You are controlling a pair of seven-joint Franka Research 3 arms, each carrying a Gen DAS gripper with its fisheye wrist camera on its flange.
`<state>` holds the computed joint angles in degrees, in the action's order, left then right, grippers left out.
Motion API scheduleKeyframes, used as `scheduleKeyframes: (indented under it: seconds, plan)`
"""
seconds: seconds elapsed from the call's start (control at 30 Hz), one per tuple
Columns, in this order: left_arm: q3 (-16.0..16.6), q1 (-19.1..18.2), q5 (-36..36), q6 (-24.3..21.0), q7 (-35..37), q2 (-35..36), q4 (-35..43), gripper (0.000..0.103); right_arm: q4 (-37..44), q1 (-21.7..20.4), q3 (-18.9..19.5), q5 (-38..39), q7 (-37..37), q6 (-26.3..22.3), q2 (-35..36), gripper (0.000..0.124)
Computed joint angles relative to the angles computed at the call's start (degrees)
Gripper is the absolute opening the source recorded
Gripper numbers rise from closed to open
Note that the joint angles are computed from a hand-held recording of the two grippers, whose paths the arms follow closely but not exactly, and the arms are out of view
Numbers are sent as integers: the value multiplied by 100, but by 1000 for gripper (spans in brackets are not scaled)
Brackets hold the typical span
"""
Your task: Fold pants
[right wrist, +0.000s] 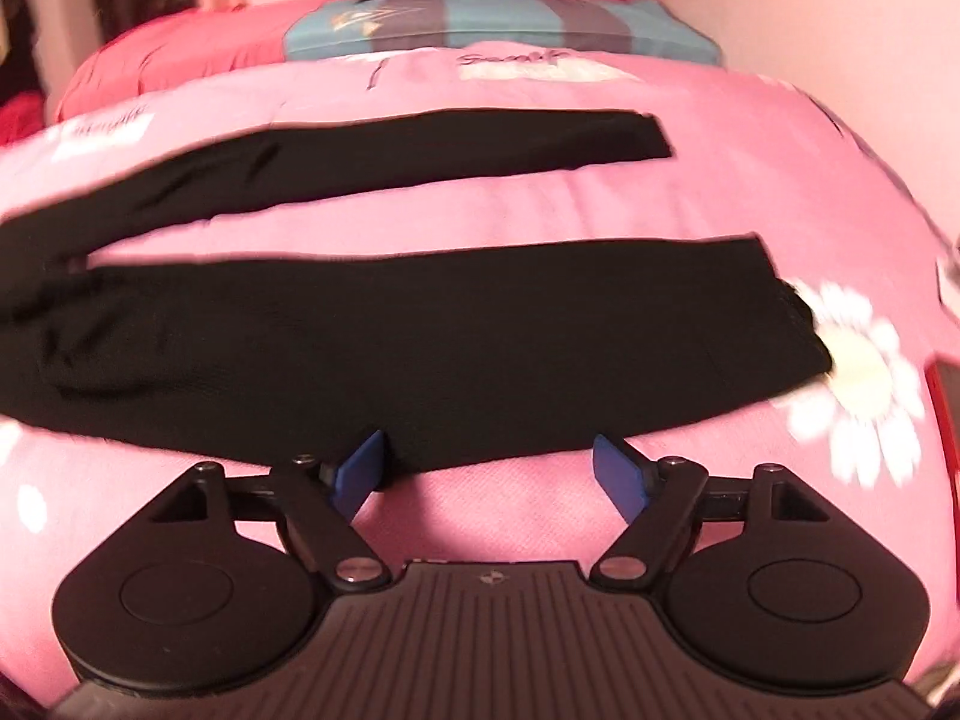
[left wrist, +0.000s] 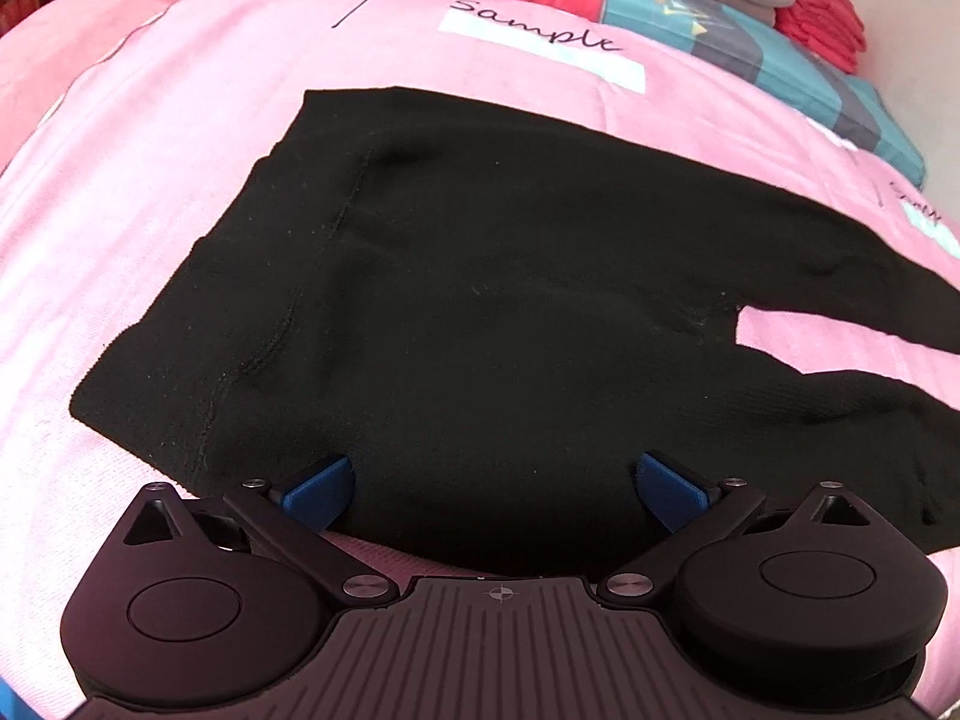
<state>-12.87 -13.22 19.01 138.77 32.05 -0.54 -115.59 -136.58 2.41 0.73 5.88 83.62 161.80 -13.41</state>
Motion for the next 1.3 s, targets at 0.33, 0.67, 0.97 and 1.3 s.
scheduleKeyframes:
  seconds: [0.33, 0.67, 0.97, 1.3]
  plan:
    - [-31, -120, 488, -269, -157, 142, 141, 103, 301, -306, 204, -1010, 884, 554, 598, 86]
    - [-50, -217, 695, -664, -224, 350, 445, 103, -366, -606, 220, -617, 1240, 682, -202, 88]
    - [-44, -240, 822, -557, -370, 287, 328, 103, 527, -1279, 871, -2476, 2249, 1034, 994, 76]
    - [-66, -275, 910, -741, -388, 375, 461, 103, -63, -1265, 301, -1364, 2889, 976, 299, 82]
